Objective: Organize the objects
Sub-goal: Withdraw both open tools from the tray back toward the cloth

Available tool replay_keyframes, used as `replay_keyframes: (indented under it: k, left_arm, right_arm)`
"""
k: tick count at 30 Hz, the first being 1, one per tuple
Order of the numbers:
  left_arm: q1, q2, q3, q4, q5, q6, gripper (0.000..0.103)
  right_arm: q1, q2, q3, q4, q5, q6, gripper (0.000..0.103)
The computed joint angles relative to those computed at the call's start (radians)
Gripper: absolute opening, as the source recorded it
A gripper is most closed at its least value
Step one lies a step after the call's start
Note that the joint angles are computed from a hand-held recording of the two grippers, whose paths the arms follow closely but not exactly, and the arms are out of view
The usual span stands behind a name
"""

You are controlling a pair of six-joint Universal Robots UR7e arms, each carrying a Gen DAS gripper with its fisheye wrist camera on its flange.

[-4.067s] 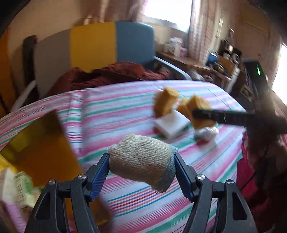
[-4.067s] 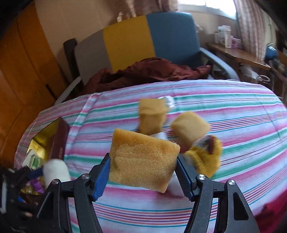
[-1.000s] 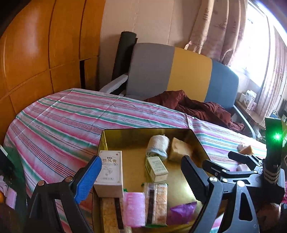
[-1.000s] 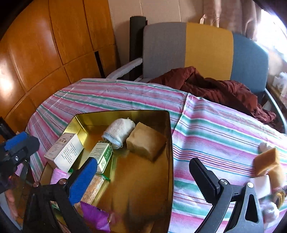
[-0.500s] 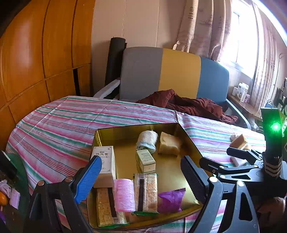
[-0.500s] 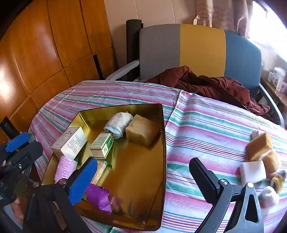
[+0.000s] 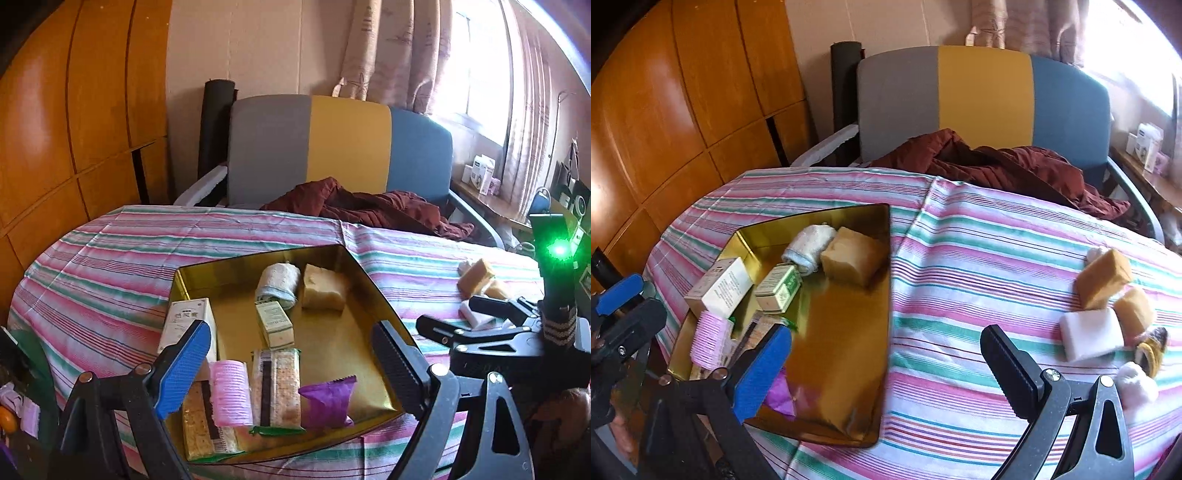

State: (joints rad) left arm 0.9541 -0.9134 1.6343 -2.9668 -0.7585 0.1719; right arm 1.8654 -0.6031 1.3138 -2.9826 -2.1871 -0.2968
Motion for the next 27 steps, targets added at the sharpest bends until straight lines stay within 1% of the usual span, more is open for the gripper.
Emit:
replay_keyframes:
  k: [5, 8, 12, 16, 19, 27]
  left_arm:
    - [-0.008, 0.005, -0.001, 0.024, -0.020, 0.002, 0.089]
    - [-0.013, 0.009, -0.005, 0.051, -0.036, 0.008, 0.086]
    - [-0.020, 0.016, -0.009, 0.070, -0.067, 0.020, 0.085]
    - [-0.027, 0.021, -0.020, 0.079, -0.116, 0.038, 0.085]
    - [-0.028, 0.033, -0.042, 0.109, -0.152, 0.042, 0.085]
    - [-0.041, 0.086, -0.103, 0.189, -0.185, 0.061, 0.085]
  right_arm:
    - [-0.017, -0.038, 0.040, -0.019, -0.031, 0.009, 0.103]
    - [-0.036, -0.071, 0.067, -0.013, -0.040, 0.038, 0.103]
    - [-0.068, -0.124, 0.103, -0.001, -0.055, 0.087, 0.103]
    - [-0.101, -0.184, 0.143, -0.016, -0.075, 0.129, 0.103]
    - [-0.126, -0.231, 0.171, -0.046, -0.109, 0.147, 0.103]
    - [-0.211, -0.338, 0.227, -0.145, -0.192, 0.214, 0.103]
